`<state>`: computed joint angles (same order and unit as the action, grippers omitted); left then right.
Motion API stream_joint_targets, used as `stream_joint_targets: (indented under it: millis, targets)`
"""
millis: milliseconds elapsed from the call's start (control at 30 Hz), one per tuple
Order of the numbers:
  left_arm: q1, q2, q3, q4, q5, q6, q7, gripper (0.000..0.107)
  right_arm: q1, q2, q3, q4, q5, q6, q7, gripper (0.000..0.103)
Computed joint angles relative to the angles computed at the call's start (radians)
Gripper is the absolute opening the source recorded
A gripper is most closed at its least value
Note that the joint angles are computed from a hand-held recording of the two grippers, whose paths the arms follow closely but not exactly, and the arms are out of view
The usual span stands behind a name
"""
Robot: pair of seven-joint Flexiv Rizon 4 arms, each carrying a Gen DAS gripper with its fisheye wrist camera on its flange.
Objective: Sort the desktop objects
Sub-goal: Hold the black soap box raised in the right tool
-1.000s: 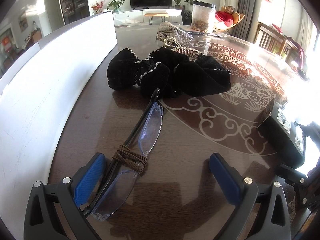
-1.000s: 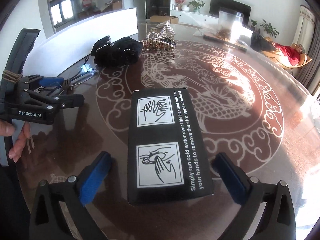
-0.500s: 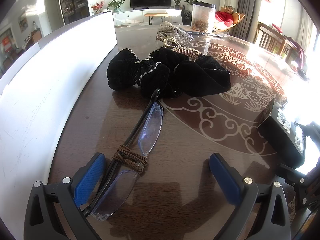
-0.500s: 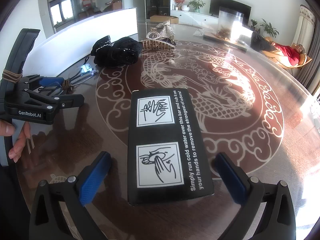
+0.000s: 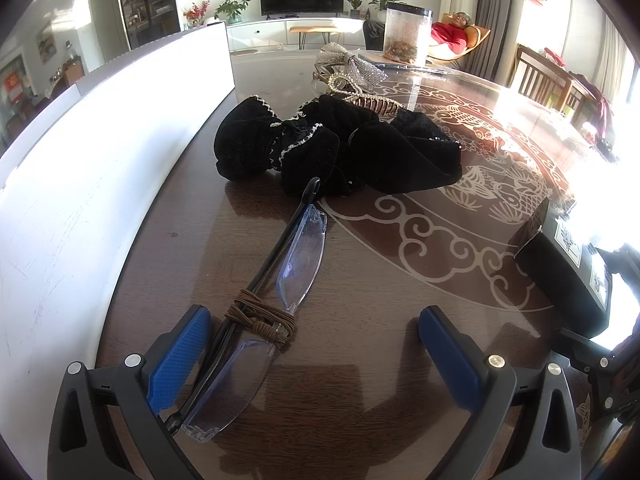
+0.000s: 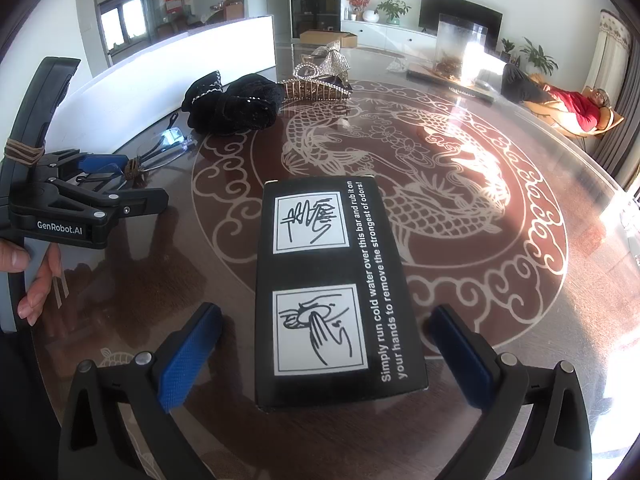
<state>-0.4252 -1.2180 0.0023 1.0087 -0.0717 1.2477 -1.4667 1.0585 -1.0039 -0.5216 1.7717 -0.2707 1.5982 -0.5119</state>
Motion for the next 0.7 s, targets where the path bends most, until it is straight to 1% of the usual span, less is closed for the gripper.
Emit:
stream_joint_targets:
  millis: [700]
  targets:
    - [-0.001,-0.006,0.000,-0.012,0.002,-0.006,-0.003,0.103,-0.001,0.000,0.001,-0.002,0.000,-0.001,-0.002,0.103]
